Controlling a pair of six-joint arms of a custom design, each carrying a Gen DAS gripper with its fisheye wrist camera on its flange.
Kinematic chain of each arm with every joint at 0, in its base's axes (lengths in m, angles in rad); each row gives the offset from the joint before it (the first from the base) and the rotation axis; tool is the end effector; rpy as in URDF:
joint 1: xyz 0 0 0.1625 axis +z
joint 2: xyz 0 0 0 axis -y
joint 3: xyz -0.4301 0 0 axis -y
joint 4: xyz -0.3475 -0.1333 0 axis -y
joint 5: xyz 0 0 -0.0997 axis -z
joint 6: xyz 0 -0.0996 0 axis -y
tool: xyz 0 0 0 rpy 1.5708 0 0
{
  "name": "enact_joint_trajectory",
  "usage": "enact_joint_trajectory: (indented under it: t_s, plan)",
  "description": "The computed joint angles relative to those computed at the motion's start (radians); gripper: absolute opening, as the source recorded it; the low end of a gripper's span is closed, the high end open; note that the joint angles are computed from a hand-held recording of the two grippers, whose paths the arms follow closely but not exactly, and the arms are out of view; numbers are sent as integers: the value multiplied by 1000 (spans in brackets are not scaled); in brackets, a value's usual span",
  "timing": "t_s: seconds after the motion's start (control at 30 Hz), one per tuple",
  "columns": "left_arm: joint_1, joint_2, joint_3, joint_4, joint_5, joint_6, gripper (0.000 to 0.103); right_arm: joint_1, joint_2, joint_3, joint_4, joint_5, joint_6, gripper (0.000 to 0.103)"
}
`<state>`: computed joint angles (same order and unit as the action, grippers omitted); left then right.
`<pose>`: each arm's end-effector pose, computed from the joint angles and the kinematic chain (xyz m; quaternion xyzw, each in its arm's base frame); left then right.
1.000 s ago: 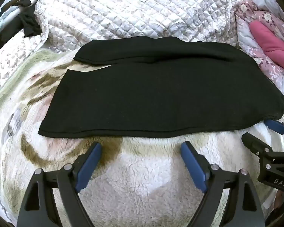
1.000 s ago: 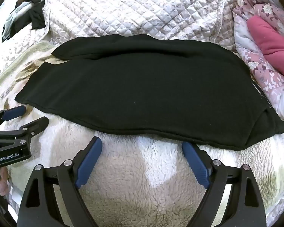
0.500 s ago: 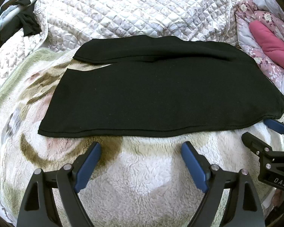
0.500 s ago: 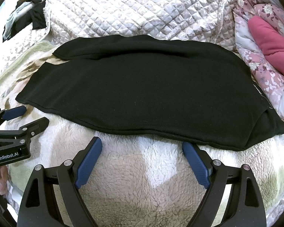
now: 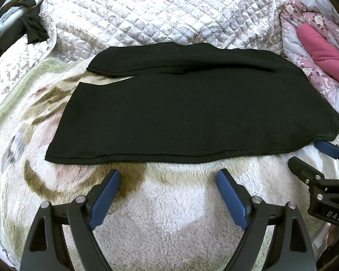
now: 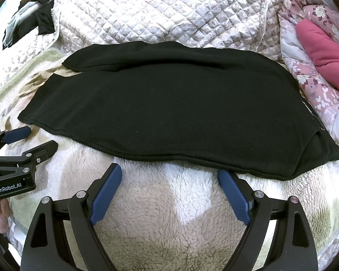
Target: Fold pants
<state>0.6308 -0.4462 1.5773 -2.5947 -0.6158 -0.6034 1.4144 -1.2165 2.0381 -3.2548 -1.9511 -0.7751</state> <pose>-0.3813 -0.5442 -0.0342 0.1728 0.8702 -0.2859 0.3621 0.0140 -0.5296 0.3270 0.1963 -0.8738 0.2896 0.3377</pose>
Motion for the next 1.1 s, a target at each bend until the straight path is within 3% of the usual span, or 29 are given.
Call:
enact_joint_trajectory:
  t_s: [1.1]
  plan:
    - [-2, 3, 5, -8, 0, 2, 89, 6, 1, -8, 13, -9, 3, 87]
